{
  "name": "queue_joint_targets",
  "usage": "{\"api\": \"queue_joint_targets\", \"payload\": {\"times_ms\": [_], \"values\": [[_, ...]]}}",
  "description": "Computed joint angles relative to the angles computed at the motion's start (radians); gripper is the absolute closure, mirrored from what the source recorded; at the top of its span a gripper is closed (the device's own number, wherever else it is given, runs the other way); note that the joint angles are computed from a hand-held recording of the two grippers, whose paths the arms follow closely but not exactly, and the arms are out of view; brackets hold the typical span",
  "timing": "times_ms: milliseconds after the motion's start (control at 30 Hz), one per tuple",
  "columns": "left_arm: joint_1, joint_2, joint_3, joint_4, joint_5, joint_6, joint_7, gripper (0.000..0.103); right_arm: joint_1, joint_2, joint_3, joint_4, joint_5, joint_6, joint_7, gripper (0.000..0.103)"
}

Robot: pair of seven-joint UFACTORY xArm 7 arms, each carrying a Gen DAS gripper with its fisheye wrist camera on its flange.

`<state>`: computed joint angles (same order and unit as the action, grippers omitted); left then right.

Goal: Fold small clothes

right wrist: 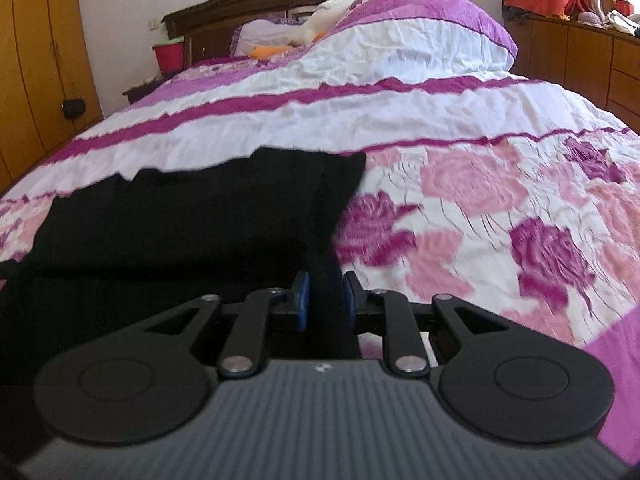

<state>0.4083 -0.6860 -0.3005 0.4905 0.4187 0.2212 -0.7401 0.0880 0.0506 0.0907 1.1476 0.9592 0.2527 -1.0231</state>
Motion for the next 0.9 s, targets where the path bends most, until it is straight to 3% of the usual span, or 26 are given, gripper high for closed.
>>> {"api": "queue_joint_targets", "payload": {"times_ms": [267, 367, 400, 633, 900], "values": [[-0.169, -0.191, 0.07, -0.095, -0.068, 0.178, 0.084, 0.021, 0.014, -0.128, -0.056, -0.12, 0.015, 0.072, -0.04, 0.081], [-0.217, -0.259, 0.078, -0.121, -0.099, 0.25, 0.096, 0.021, 0.03, -0.181, -0.091, -0.163, 0.035, 0.113, -0.055, 0.063], [-0.235, -0.284, 0.083, -0.13, -0.11, 0.276, 0.1, 0.021, 0.035, -0.2, -0.102, -0.179, 0.039, 0.128, -0.058, 0.062], [-0.336, -0.46, 0.096, -0.188, -0.168, 0.425, 0.128, 0.021, 0.045, -0.319, -0.152, -0.285, -0.114, 0.192, 0.002, 0.062], [-0.429, -0.612, 0.083, -0.232, -0.223, 0.591, 0.135, 0.021, 0.053, -0.438, -0.213, -0.405, -0.216, 0.246, 0.095, 0.062]]}}
